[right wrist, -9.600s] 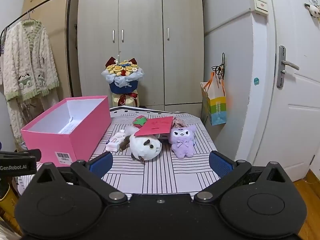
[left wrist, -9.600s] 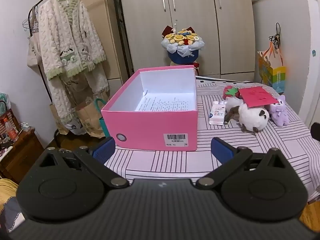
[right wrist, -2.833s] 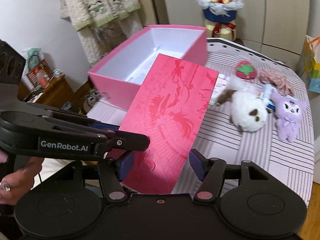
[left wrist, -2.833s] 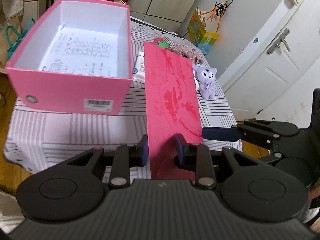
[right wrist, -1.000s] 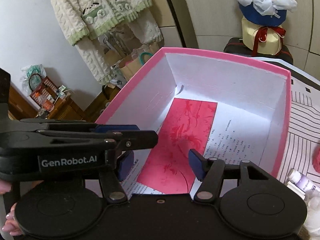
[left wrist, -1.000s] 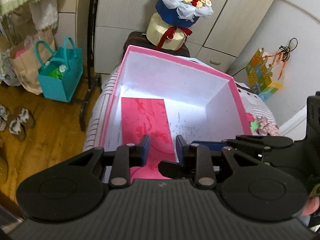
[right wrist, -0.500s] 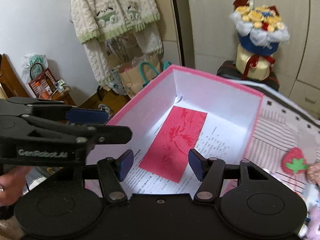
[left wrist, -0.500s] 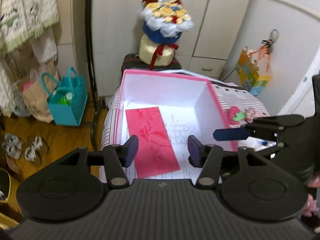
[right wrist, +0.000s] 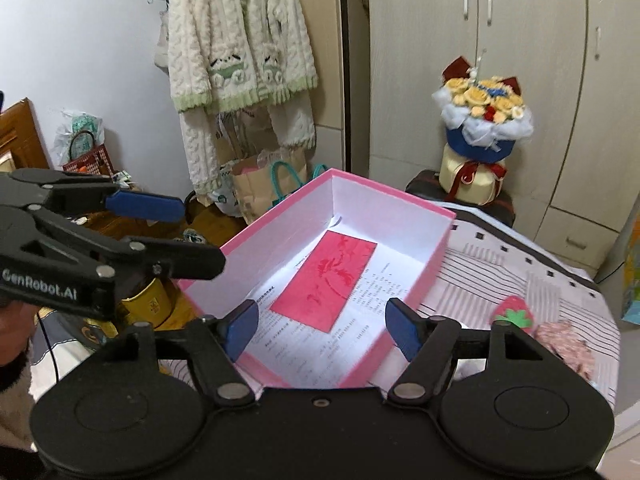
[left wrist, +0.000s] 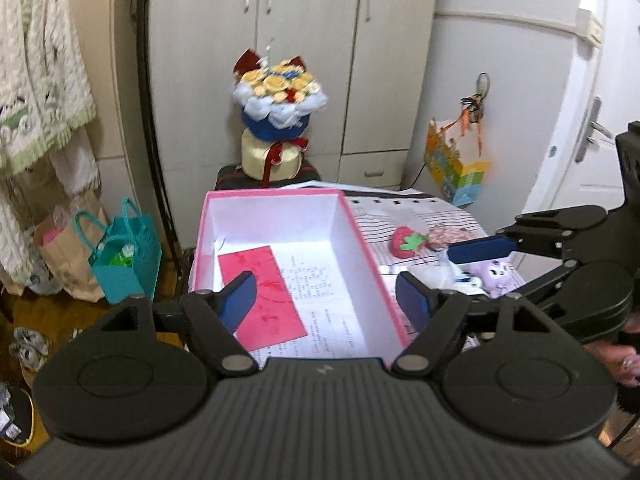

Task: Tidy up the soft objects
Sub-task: 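Move the left tool to the white plush cat and grasp it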

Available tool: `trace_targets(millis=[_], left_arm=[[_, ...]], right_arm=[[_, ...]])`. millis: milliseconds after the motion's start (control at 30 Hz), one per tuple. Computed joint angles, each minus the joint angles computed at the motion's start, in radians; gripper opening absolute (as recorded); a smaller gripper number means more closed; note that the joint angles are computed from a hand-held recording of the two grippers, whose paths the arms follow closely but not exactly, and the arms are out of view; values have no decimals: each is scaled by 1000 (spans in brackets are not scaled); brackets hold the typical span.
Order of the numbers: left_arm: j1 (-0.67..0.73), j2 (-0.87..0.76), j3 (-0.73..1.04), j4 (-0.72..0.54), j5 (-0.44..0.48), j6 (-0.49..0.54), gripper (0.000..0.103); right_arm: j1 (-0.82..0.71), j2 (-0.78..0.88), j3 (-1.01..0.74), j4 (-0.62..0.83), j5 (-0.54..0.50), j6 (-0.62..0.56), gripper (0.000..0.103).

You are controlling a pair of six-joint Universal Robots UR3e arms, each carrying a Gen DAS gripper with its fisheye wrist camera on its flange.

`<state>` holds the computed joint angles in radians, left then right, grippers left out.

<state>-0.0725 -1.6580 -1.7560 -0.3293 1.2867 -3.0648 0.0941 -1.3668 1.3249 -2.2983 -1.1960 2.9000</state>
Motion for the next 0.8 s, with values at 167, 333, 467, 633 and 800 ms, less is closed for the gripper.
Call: trace_targets(millis=[167, 333, 467, 633, 800], left_arm=[[-70, 26, -46, 69, 39, -24, 85], [-158, 1, -66, 140, 72, -42, 87], [-223, -51, -41, 143, 83, -54, 88], [-299, -164, 27, 142, 95, -66, 88], [-369, -312, 150, 111, 121, -99, 88]], right_arm=[[-146, -259, 256, -4, 116, -75, 79], [-351, -513, 486, 28, 224, -204, 84], [-543, -681, 624, 118, 327, -335, 86], [-747, -811, 753, 249, 442, -531, 88], [-804, -793, 881, 167, 461, -649, 89]])
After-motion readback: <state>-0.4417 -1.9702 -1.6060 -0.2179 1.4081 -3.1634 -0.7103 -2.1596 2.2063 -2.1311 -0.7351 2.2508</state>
